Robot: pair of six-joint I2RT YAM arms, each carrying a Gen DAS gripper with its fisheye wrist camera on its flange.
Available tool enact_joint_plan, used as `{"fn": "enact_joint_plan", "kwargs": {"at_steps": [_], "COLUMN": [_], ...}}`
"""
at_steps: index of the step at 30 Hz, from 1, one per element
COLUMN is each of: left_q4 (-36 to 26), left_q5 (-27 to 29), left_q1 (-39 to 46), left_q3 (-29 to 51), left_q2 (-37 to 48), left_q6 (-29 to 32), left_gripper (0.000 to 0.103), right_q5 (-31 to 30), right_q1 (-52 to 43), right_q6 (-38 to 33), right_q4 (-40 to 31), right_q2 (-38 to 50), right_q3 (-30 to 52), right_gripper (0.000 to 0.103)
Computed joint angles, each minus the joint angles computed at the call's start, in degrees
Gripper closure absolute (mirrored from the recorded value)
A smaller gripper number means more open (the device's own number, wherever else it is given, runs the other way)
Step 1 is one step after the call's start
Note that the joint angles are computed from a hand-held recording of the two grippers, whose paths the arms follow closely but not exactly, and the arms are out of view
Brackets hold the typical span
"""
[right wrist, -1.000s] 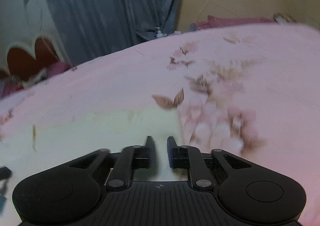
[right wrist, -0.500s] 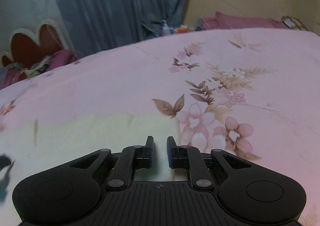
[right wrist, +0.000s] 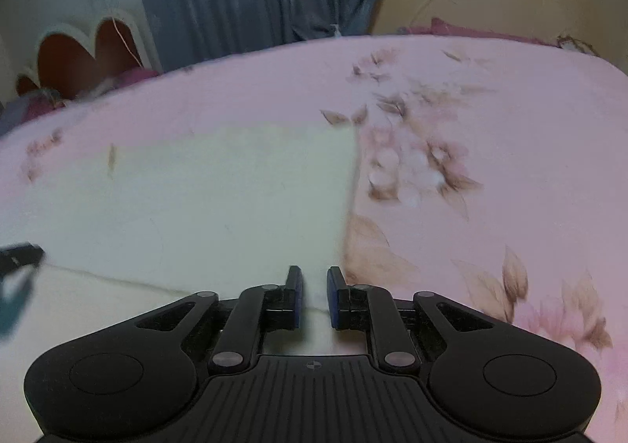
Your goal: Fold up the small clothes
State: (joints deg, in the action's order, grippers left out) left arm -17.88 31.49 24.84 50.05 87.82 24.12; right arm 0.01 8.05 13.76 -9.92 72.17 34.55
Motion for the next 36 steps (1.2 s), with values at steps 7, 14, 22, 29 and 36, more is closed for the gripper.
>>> {"fn": "enact_joint_plan", "kwargs": {"at_steps": [7,14,22,29,36], "left_q4": [-2.42,-1.87,-6.30,-0.12,-0.89], "left_q5": [1.65,6.20,9.12,11.20,10.14], "left_q1": [3.70,21.58,40.72,44.49,43.51], "left_q3": [-0.31,0.34,19.58,32.19,40.65], "left_q2": [-2.25,-3.83,15.92,28.29,34.64], "left_q6": [0.11,1.15,-11.22,-30.20,-39.71], "left_gripper": [0.056,0.028,0.055,0.068,0.100], "right_q5": [5.23,10.25,12.82,15.75,17.27], "right_q1": [3.44,8.69,17.22,23.65,24.64], "right_q6": [4.42,10.23,13.15,15.17,15.82], "right_q4": [-4.82,-8.04,-6.50,-6.00,-6.30], "right_q2": [-7.36,-11.37,-7.33,-1.78,0.70], "right_q3": [-0.61,-1.67,1.30,5.55,7.99], "right_gripper": [0.089,0.043,0.043,0.043,0.043]}}
